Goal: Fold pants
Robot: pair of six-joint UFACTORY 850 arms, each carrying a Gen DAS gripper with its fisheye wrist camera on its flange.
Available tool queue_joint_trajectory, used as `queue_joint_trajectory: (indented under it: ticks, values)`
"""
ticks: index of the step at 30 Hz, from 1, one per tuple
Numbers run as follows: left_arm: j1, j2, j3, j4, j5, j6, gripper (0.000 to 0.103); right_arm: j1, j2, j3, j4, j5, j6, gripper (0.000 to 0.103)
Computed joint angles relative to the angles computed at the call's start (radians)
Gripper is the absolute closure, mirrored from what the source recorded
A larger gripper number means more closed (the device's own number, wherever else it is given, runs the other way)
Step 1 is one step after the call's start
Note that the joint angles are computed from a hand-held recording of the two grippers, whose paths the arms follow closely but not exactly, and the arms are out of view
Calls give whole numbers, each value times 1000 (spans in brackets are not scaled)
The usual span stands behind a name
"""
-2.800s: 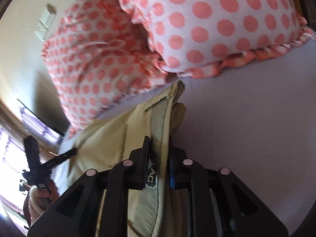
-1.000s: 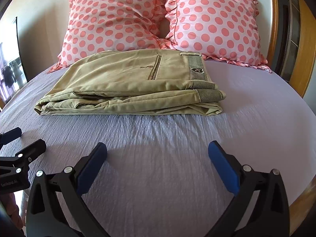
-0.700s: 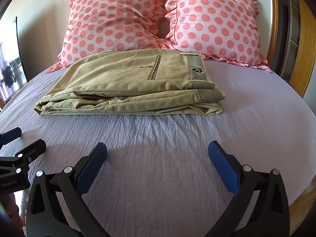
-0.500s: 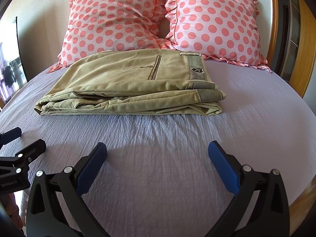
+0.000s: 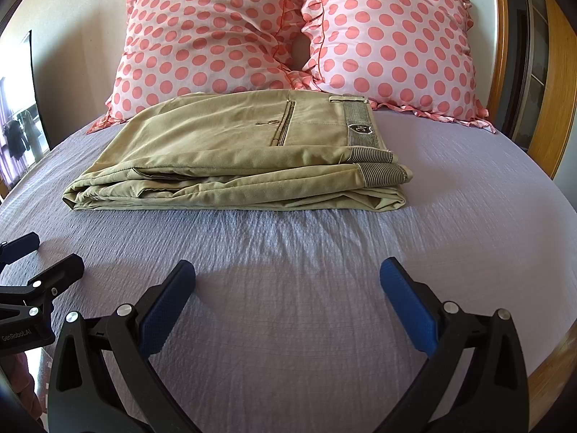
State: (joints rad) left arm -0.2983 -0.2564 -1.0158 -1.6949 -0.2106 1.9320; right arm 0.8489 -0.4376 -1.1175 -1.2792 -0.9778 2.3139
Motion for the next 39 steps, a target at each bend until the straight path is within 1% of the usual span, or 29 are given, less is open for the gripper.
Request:
queue_joint_trajectory:
  ticks: [31, 39]
  values:
    - [0, 0, -1, 4, 0, -4, 2, 0, -1, 0, -2, -1, 2, 1]
    - [-1, -2, -4, 29, 3, -30, 2, 1, -1, 0, -2, -1, 2, 1]
